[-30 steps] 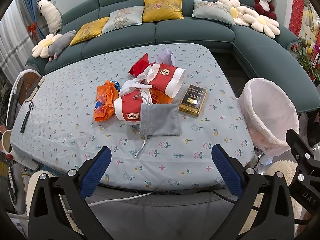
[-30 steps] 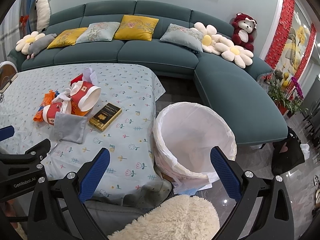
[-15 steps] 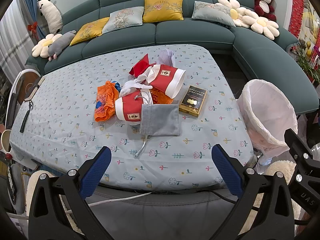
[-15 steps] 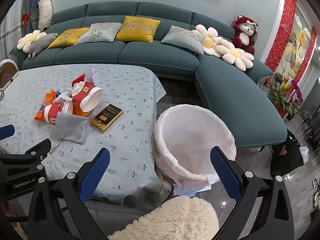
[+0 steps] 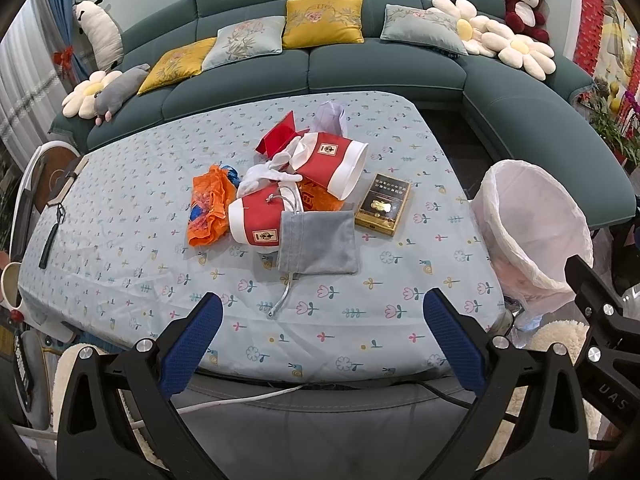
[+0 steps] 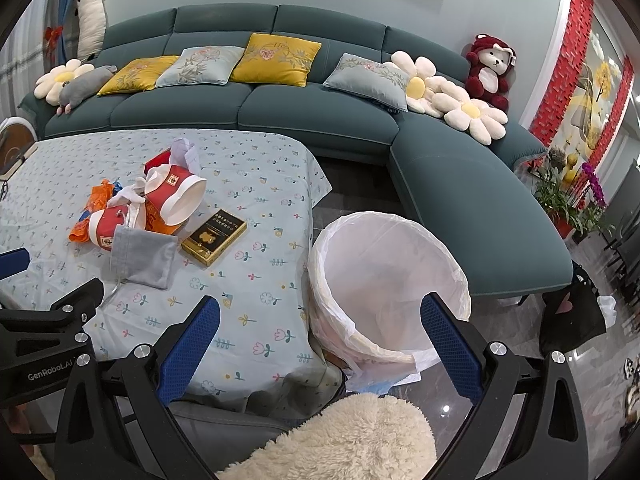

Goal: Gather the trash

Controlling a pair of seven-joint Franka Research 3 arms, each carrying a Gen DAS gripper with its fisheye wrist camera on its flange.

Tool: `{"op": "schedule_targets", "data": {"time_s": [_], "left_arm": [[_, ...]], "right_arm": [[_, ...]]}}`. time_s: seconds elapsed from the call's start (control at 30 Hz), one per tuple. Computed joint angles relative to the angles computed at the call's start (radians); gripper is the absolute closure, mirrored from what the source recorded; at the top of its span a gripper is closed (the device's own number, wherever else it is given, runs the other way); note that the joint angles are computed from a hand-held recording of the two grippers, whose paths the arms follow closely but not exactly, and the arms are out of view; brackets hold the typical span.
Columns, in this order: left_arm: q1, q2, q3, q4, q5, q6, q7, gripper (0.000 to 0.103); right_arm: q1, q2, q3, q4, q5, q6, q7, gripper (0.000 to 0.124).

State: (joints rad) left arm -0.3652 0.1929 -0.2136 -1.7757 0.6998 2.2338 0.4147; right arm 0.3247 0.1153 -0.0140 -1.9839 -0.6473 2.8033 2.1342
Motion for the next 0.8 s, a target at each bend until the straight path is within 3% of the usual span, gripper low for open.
{"op": "schedule_targets", "data": {"time_s": [0.37, 0.8], "left_arm": [[0.0, -0.004, 0.001, -0.006, 0.006, 0.007, -0.006, 0.007], [0.016, -0.026, 0.003, -0.046, 0.023, 0.069, -0.032, 0.007]], "right_arm": [[0.001, 0.001, 0.0, 0.001, 0.001, -0.001, 0.002, 0.028], [0.005, 0.003, -0.005, 0.013, -0.044, -0.011, 0.049, 0.028]]}}
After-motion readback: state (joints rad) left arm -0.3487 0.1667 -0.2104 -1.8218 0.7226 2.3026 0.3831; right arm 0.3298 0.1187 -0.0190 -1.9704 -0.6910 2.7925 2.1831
